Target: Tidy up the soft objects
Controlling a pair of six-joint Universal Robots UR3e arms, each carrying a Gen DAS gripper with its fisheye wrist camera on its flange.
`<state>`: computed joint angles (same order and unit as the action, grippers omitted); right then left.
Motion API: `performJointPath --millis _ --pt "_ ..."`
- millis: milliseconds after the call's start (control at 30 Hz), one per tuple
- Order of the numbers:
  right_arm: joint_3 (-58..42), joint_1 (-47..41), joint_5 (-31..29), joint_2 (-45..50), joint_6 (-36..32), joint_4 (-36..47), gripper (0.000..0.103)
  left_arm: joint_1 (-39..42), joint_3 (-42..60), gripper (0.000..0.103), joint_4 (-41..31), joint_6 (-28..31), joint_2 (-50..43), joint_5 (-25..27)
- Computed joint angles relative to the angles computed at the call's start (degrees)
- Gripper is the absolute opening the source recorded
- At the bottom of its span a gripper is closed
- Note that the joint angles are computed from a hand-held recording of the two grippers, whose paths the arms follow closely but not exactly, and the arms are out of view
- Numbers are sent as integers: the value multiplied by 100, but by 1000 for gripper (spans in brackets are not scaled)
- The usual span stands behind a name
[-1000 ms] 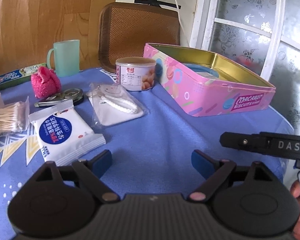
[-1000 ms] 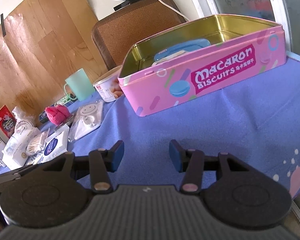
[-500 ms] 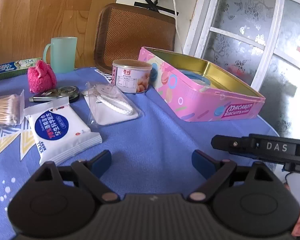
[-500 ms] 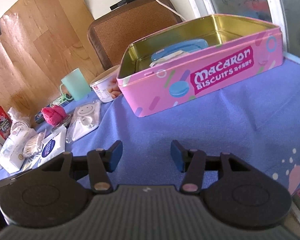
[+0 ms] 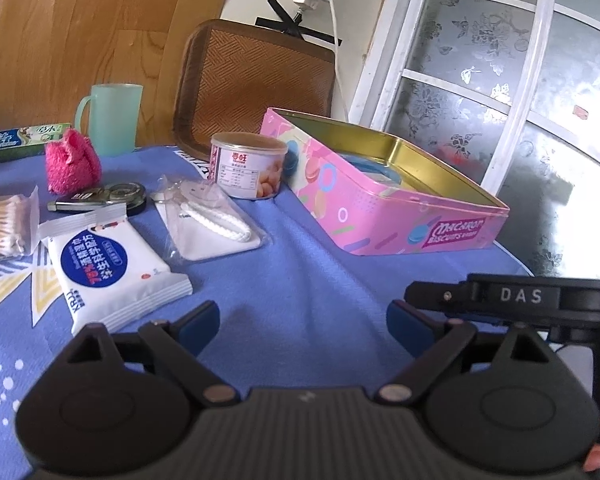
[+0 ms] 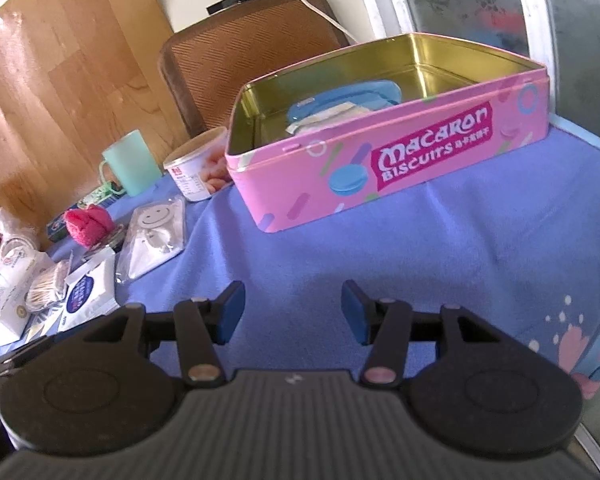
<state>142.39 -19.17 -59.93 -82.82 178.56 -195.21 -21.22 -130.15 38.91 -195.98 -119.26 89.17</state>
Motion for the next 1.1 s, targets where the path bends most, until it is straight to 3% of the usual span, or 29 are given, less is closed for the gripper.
performJointPath --millis 433,1100 --pt "-209 722 -1083 -245 465 13 56 35 -108 94 291 83 -61 -125" --pt "-574 1237 -1752 -24 908 2 56 111 -239 94 669 41 -148 -326"
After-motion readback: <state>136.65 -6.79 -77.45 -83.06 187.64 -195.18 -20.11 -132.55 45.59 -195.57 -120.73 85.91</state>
